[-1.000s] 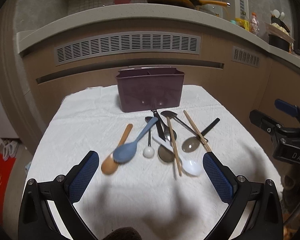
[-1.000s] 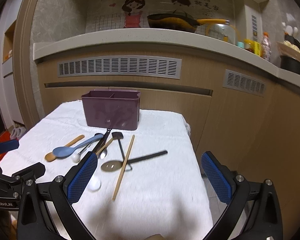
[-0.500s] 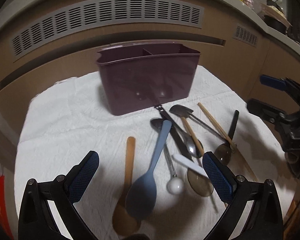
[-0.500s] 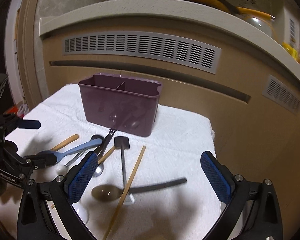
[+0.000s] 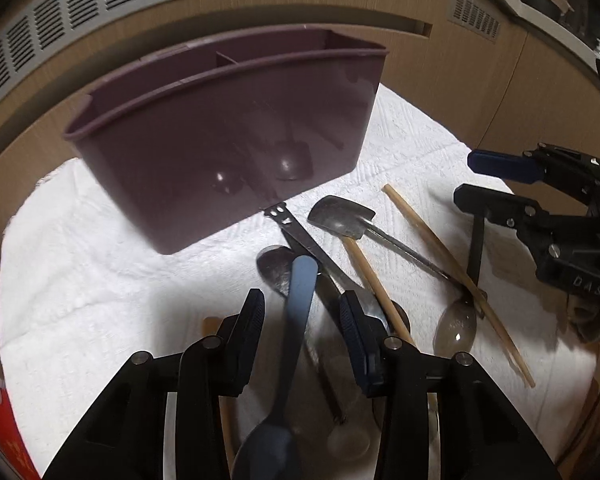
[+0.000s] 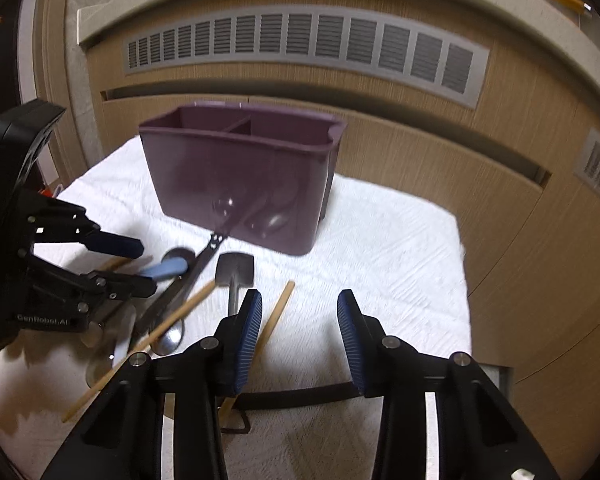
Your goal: Organize utensils
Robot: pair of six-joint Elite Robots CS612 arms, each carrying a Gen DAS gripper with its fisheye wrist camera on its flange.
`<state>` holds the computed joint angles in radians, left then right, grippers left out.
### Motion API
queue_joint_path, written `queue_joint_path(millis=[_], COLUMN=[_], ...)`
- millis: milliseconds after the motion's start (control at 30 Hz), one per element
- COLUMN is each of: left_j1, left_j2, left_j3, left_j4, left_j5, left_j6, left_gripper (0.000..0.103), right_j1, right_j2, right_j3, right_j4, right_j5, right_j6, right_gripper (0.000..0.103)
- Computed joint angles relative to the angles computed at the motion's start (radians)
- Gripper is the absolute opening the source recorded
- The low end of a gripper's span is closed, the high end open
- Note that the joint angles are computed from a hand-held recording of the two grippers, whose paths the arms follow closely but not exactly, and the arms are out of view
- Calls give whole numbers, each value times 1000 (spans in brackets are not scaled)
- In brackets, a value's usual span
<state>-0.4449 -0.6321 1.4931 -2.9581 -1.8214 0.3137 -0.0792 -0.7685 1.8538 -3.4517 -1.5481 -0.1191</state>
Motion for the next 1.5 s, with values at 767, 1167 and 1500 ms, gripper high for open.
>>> queue_joint_path(millis=[767,1167,1500], left_j1=[37,82,64], left_j2=[-4,-35,-50], left_j3=[61,122,157], left_j4=[-345,-509,-542], left_j5=[42,-21,22], left_j6=[-243,-280,-300], left_gripper=[13,13,13], right_j1=[13,49,68], right_j2=[26,72,62], right_j3=[-126,-233,-197], right_j4=[248,406,338], right_j5=[124,11,-34], right_j6=[-54,29,-18], right_gripper=[38,38,29])
